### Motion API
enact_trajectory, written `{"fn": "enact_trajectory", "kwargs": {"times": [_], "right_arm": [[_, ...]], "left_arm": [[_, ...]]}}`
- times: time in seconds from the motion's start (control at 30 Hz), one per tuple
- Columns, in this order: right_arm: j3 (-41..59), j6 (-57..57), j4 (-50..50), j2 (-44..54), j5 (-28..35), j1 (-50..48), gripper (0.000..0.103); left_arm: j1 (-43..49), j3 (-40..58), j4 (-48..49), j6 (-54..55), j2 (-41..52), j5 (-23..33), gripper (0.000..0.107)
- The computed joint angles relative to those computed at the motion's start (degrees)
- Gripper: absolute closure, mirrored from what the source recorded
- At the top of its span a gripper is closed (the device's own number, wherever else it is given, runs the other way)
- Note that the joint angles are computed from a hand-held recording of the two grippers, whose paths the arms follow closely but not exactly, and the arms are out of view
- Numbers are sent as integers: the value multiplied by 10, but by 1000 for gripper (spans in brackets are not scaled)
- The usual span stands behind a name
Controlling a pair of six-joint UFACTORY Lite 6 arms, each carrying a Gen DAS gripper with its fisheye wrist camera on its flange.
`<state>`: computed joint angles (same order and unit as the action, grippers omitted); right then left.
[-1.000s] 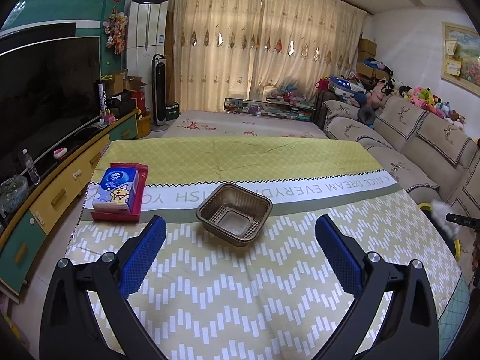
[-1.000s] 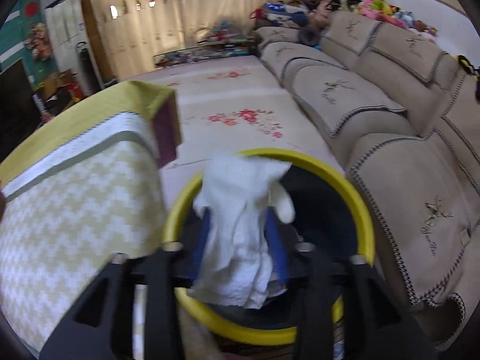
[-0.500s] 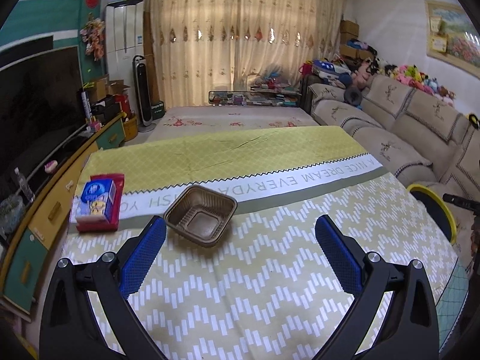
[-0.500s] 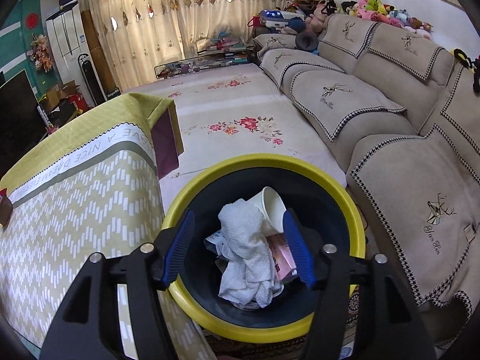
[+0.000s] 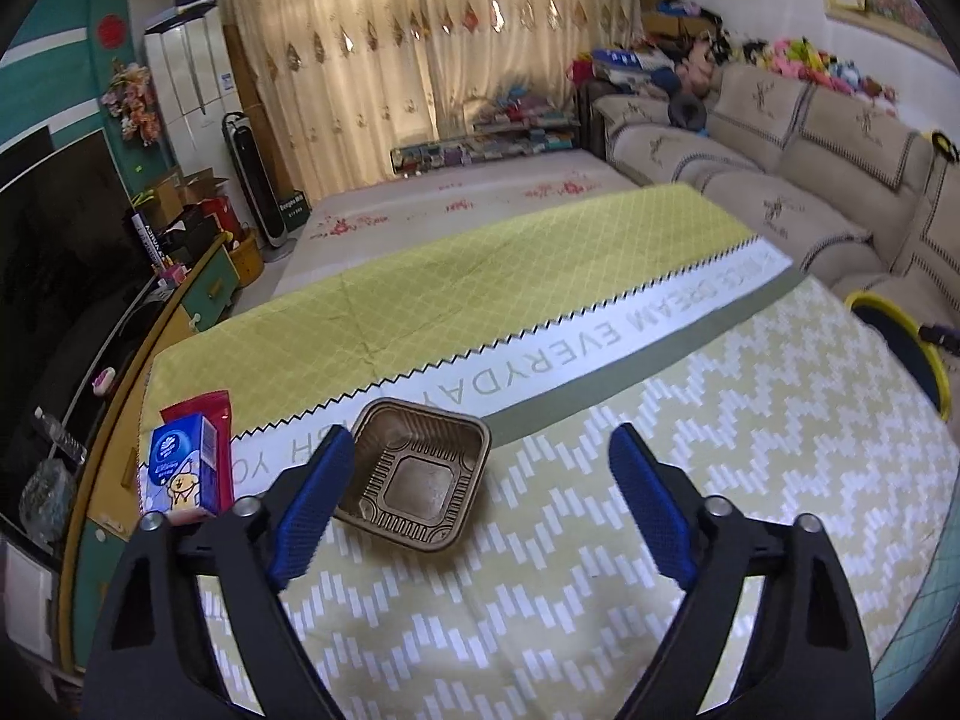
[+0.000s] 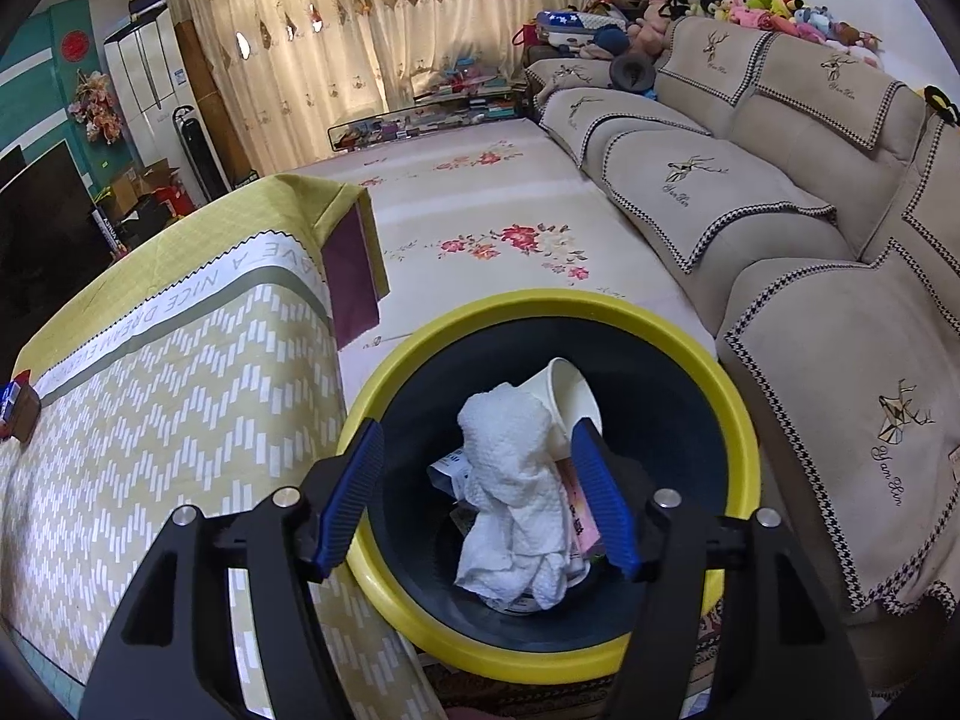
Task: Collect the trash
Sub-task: 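Close the left tool on the rim of the brown plastic tray, then carry the brown tray with the left tool into the bin and release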
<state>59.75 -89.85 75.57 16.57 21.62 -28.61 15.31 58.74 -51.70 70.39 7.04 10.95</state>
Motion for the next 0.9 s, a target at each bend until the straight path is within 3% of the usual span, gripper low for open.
{"fn": "enact_trajectory", "kwargs": {"times": [0.13, 0.2, 0.33, 0.4, 0.63, 0.9], "right_arm": [[6, 9, -7, 7, 0, 5, 41], [8, 14, -12, 8, -1, 6, 41], [10, 16, -13, 13, -2, 12, 41], [8, 10, -7, 13, 1, 12, 41], [-6, -9, 4, -6, 24, -6, 41], [-30, -32, 2, -44, 67, -60, 41]], "left_arm": [[-6, 34, 99, -85, 53, -2, 39], [-6, 53, 124, -106, 79, 7, 56], [-11, 82, 193, -171, 125, 15, 80], [-12, 91, 204, -184, 140, 21, 98], [-40, 60, 183, -186, 101, 15, 102], [-195, 54, 386, -443, 24, 24, 102]]}}
